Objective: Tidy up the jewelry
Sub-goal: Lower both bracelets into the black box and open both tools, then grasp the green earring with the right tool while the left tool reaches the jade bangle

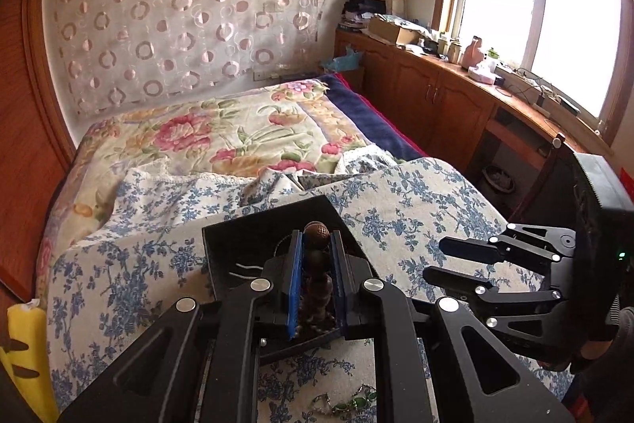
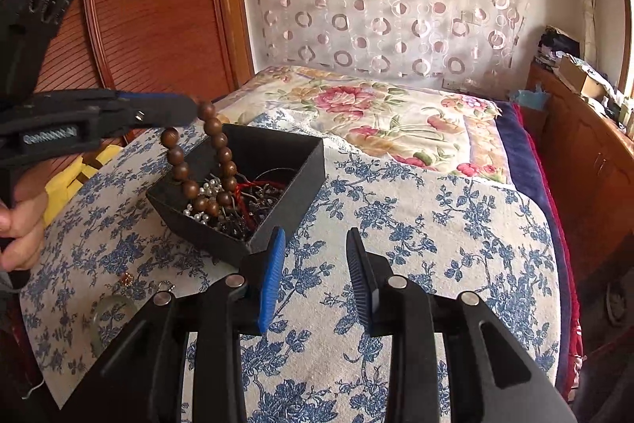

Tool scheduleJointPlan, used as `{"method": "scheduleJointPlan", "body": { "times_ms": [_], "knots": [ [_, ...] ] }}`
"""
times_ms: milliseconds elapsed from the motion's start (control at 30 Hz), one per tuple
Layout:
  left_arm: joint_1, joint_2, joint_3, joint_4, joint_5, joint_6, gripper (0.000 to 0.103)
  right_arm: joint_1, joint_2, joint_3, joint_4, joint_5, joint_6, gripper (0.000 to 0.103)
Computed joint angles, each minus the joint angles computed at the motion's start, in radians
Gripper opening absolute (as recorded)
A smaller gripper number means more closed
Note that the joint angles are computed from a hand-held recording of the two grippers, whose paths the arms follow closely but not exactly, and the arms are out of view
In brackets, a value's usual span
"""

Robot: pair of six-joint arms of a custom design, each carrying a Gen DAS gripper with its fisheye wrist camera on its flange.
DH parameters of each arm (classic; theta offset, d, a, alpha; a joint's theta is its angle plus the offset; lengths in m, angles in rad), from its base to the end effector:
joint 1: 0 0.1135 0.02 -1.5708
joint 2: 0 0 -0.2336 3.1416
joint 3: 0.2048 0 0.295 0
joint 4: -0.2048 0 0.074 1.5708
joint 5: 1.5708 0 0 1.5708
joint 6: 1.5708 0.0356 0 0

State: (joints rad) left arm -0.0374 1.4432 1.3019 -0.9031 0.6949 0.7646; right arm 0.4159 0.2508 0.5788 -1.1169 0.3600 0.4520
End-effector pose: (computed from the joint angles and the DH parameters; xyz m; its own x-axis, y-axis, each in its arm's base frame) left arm 0.3345 -0.0353 0.2763 -0.3811 0.5464 -0.7458 0.8508 0.5229 -0.0517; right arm 0.1180 0.0384 0.2452 -0.6499 0.1598 -0.7430 0.1476 0.9856 0.0829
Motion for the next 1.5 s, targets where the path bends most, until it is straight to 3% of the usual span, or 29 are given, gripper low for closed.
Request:
{"method": "scheduleJointPlan", "body": {
  "times_ms": [133,300,533,667,767,1000,1133,1433,1500],
  "knots": [
    [-0.006,0.022,-0.003,0.008,-0.029,0.010,0.012,0.035,0.004,0.000,-0.007,0.022,0.016,0.034],
    [0.007,0.044,0.034,-0.045,0.002,0.031,0.012,0.085,0.035,0.006,0.007,0.051,0.040,0.034],
    [0.036,0.031,-0.004,0.004,-0.047,0.051,0.013,0.186,0.058,0.012,-0.020,0.131,0.101,0.034],
    [0.084,0.019,-0.019,-0.007,-0.034,0.096,0.016,0.260,0.055,0.005,-0.046,0.160,0.169,0.034],
    [0.129,0.003,-0.042,-0.019,-0.013,0.146,0.023,0.338,0.065,0.000,-0.057,0.182,0.224,0.034],
    [0.239,-0.014,-0.091,-0.072,0.027,0.280,0.024,0.442,0.182,-0.017,0.026,0.105,0.260,0.034],
    [0.305,-0.002,-0.109,-0.105,0.037,0.360,0.024,0.465,0.254,-0.023,0.108,0.043,0.240,0.028],
    [0.431,0.031,-0.157,-0.163,0.027,0.531,0.026,0.432,0.452,0.036,0.202,-0.040,0.161,0.025],
    [0.448,0.033,-0.166,-0.168,0.026,0.546,0.031,0.409,0.488,0.058,0.203,-0.061,0.142,0.025]
  ]
}}
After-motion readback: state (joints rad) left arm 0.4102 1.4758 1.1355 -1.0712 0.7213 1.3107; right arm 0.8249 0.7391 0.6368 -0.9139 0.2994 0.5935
